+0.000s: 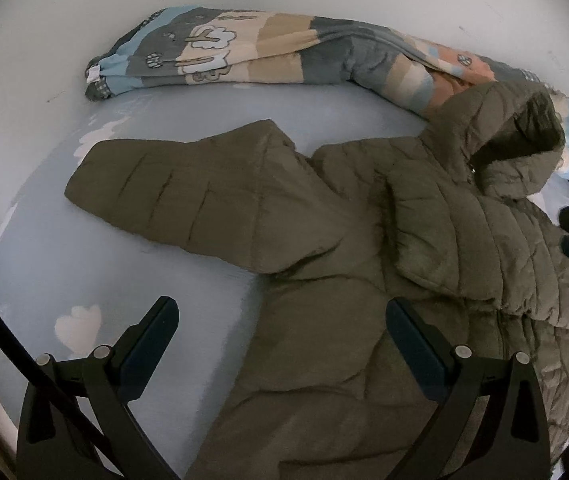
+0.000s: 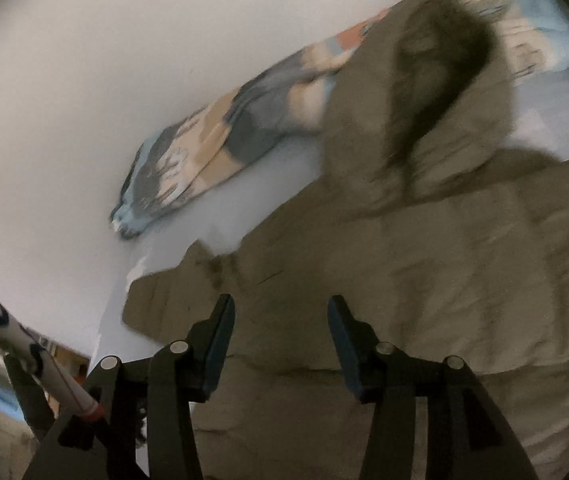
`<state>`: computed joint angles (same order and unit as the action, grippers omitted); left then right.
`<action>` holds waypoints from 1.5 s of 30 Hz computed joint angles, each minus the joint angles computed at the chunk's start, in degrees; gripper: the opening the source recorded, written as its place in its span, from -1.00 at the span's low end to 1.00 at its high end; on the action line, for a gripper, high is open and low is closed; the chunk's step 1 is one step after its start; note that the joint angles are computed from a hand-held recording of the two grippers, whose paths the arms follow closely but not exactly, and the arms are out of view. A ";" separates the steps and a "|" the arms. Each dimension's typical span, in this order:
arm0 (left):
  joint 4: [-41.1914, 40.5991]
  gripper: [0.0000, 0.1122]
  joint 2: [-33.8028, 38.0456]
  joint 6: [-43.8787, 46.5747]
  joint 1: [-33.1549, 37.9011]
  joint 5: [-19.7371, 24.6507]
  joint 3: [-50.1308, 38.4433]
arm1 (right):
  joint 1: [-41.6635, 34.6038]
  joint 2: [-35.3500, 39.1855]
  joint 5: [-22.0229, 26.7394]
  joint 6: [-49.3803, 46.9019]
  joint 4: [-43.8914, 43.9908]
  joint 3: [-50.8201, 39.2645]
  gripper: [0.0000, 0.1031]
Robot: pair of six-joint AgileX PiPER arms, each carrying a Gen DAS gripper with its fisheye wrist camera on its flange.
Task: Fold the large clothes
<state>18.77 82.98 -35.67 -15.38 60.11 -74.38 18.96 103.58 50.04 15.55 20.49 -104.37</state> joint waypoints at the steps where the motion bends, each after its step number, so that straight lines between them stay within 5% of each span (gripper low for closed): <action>1: 0.46 0.84 0.26 -0.24 -0.59 0.12 -0.11 | -1.02 -0.94 -0.51 1.51 -2.43 1.28 0.08; 6: 1.58 0.84 1.53 -1.36 -2.26 0.32 -0.57 | -4.82 -1.10 3.68 14.39 -21.72 5.29 0.08; 9: 2.00 0.84 2.68 -1.65 -3.10 0.37 -0.98 | -7.86 1.71 6.27 13.45 -20.87 6.85 0.08; 14: 1.95 0.84 3.67 -1.27 -3.80 0.31 -1.19 | -8.66 1.06 3.46 12.37 -17.96 10.07 0.08; 20: 1.71 0.84 3.58 -1.99 -3.38 -0.20 -0.72 | -6.41 -12.51 1.31 15.26 -15.71 19.67 0.11; 23: 1.64 0.84 3.73 -2.60 -3.32 -0.23 -0.39 | -0.05 -23.57 -3.80 24.55 -23.17 31.69 0.27; 25: 2.49 0.84 3.73 -3.84 -3.76 -0.29 -0.03 | 3.69 -26.29 -3.02 30.46 -28.41 35.01 0.30; 45: 3.21 0.84 5.32 -7.51 -5.97 -1.92 1.98 | 9.77 -20.15 -0.31 24.97 -28.56 28.63 0.37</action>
<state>21.98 88.30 -43.18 -21.34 58.19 -72.40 28.73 83.43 49.73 40.51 -8.07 -75.74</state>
